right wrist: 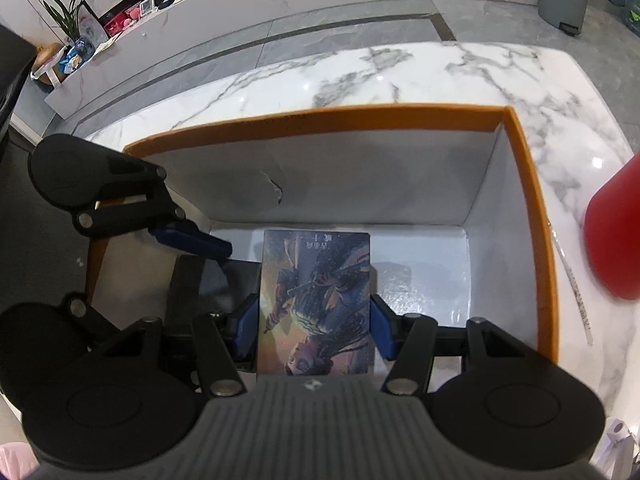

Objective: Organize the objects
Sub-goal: 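Lower both boxes into the orange box and open both grippers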

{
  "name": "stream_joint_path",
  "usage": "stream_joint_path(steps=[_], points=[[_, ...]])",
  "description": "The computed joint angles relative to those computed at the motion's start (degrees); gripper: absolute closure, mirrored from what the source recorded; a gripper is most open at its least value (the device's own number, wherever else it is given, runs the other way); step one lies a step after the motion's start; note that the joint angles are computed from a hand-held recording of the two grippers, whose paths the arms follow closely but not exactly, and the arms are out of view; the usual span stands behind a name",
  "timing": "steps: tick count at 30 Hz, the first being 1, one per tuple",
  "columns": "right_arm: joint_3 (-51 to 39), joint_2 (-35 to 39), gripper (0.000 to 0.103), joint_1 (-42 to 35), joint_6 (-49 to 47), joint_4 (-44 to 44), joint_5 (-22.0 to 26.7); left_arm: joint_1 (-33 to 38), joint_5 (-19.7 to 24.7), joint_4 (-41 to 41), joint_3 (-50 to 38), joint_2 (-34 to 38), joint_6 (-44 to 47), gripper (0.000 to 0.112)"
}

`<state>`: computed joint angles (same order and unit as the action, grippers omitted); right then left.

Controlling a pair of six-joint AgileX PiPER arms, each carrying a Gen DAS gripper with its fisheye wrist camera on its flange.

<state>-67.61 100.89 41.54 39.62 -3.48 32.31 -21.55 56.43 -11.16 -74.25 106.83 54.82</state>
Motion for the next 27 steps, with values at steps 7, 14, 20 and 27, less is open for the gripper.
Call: stream_joint_path(steps=[7, 14, 20, 27], points=[[-0.85, 1.83, 0.044, 0.66, -1.20, 2.29, 1.63, -1.32, 3.61, 1.45, 1.21, -0.44, 2.25, 0.039], [0.94, 1.72, 0.044, 1.07, -2.69, 6.26, 2.00, -0.30, 0.52, -0.58, 8.11, -4.13, 5.56, 0.039], [-0.11, 2.12, 0.043, 1.22, -3.82, 7.45, 3.61, -0.09, -2.67, -0.86, 11.32, -5.80, 6.02, 0.040], [1.46, 0.14, 0.042, -0.65, -8.37, 13.60, 2.69, 1.88, -5.90, -1.44, 14.89, -8.39, 6.80, 0.045]])
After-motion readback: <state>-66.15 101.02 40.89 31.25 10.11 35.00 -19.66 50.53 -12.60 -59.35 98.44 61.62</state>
